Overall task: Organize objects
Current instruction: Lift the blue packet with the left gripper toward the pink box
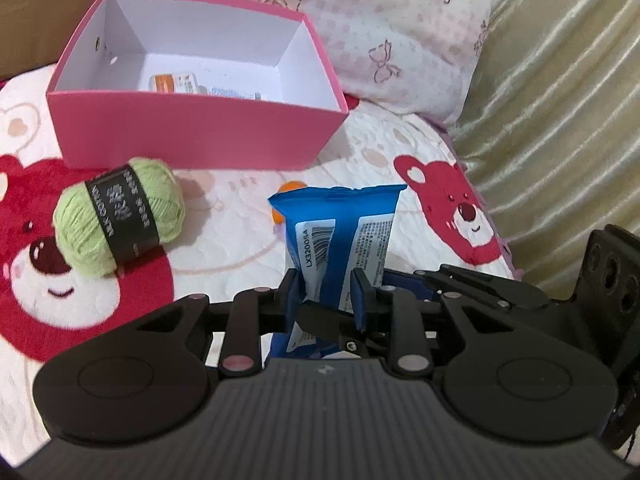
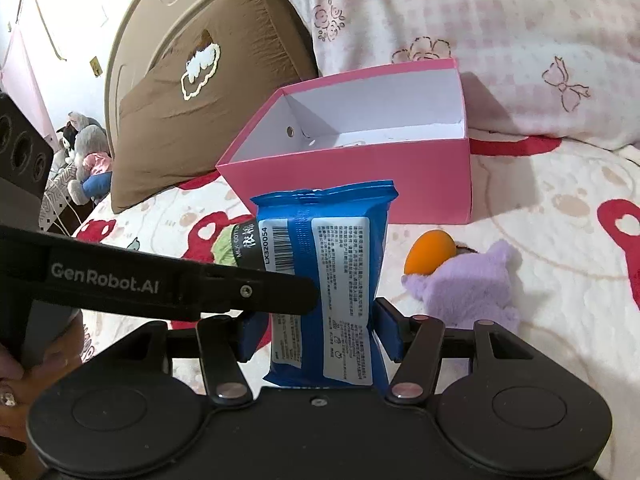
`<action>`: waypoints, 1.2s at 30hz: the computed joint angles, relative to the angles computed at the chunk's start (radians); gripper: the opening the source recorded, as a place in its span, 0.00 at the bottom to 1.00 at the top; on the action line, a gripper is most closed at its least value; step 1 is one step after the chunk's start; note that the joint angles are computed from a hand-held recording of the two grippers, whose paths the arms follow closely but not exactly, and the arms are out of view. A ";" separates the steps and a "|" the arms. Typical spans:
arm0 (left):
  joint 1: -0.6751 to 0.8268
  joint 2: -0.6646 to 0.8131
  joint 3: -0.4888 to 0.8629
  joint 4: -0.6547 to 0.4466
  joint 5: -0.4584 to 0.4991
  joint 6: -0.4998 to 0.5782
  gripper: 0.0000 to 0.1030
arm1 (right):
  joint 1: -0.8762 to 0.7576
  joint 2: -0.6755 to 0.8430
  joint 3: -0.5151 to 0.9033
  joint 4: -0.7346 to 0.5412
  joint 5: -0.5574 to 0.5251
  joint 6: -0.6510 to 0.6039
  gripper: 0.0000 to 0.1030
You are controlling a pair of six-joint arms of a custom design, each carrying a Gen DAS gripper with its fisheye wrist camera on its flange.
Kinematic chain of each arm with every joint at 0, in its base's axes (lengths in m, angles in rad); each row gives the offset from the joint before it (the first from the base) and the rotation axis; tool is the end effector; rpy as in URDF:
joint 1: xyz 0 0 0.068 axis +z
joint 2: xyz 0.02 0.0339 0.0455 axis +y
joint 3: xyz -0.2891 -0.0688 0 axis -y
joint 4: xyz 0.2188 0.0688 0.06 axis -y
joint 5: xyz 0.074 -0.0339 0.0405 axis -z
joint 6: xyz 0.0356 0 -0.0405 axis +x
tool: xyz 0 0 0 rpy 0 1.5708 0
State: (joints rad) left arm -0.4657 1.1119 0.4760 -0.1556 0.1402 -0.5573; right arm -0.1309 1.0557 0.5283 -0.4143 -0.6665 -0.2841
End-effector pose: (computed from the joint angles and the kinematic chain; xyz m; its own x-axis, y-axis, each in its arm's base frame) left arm 0.1589 -0.0854 0.2133 -0.8210 -0.1735 -0.5439 0.1156 0.8824 -0.4561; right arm 0.1584 0.0013 0.2244 -0.6972 -0.1304 -0.7049 -0.4724 0.8232 0.3149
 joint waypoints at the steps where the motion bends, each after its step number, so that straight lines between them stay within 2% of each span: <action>1: -0.002 -0.009 0.017 -0.038 0.003 0.001 0.23 | 0.007 -0.020 0.006 -0.023 0.012 0.001 0.61; 7: -0.017 -0.064 0.117 -0.258 -0.022 0.027 0.23 | 0.066 -0.066 0.094 -0.189 0.053 0.011 0.61; 11: -0.002 -0.075 0.165 -0.350 -0.011 0.066 0.23 | 0.070 -0.049 0.150 -0.286 0.026 0.013 0.61; 25: 0.109 -0.114 0.251 -0.491 0.114 0.114 0.23 | 0.181 -0.077 0.309 -0.454 0.133 0.021 0.61; 30: 0.158 -0.114 0.295 -0.534 0.169 0.145 0.23 | 0.234 -0.092 0.353 -0.465 0.186 0.027 0.61; 36: 0.172 -0.100 0.365 -0.558 0.164 0.188 0.25 | 0.284 -0.076 0.424 -0.465 0.247 -0.004 0.61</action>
State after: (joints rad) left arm -0.2936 1.0122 0.8412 -0.7140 0.3040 -0.3689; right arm 0.1533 0.9801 0.9522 -0.8797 -0.4197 -0.2880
